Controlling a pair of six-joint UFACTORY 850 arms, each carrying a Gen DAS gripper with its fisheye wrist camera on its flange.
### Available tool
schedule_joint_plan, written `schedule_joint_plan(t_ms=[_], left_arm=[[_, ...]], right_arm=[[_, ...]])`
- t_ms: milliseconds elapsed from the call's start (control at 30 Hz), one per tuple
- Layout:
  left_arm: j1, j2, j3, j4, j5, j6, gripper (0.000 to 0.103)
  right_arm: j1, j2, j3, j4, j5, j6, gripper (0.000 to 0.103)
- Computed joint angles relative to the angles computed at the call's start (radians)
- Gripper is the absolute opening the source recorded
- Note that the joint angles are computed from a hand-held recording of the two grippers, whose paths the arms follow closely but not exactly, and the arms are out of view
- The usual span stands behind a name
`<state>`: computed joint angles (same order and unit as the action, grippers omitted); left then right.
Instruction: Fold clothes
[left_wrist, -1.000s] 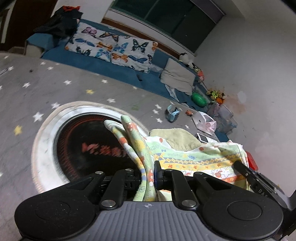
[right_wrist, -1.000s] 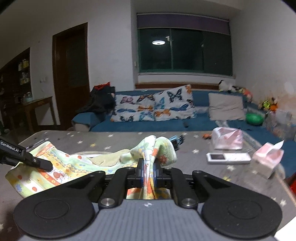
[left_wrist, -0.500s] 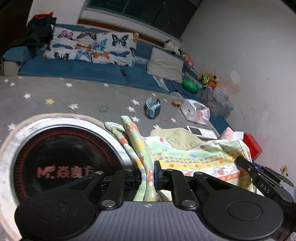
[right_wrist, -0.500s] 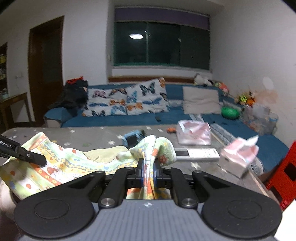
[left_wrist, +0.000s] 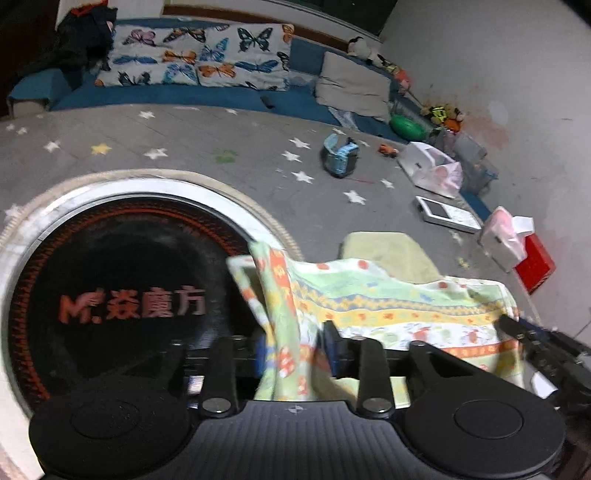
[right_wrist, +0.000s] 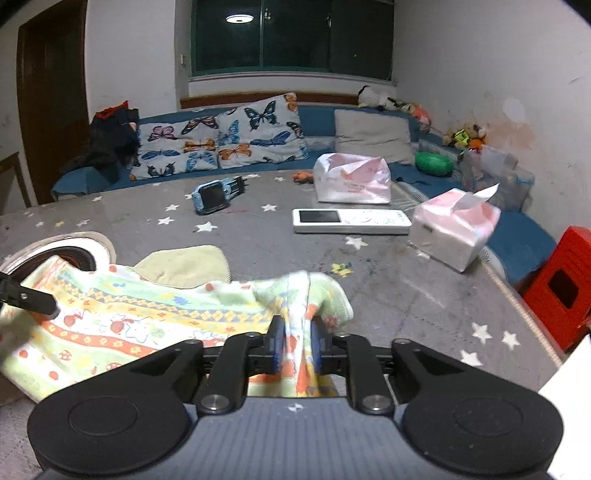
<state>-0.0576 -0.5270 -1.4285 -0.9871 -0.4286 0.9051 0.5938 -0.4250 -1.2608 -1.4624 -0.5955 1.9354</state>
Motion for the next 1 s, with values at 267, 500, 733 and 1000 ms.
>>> schedule_joint_plan(t_ms=[267, 500, 733, 1000], left_arm=[[0.017, 0.077, 0.100, -0.105, 0.012, 0.146, 0.054], [-0.013, 0.134, 0.202, -0.113, 0.070, 0.230, 0.058], [-0.016, 0.176, 0.260, -0.174, 0.112, 0.297, 0.068], [-0.025, 0.246, 0.349, -0.298, 0.161, 0.432, 0.083]], right_arm=[[0.045, 0.032, 0.031, -0.082, 0.074, 0.057, 0.037], [0.097, -0.003, 0.010, -0.059, 0.145, 0.033, 0.051], [0.135, -0.006, 0.014, -0.020, 0.095, 0.050, 0.056], [0.161, 0.025, 0.046, 0.049, 0.069, 0.053, 0.079]])
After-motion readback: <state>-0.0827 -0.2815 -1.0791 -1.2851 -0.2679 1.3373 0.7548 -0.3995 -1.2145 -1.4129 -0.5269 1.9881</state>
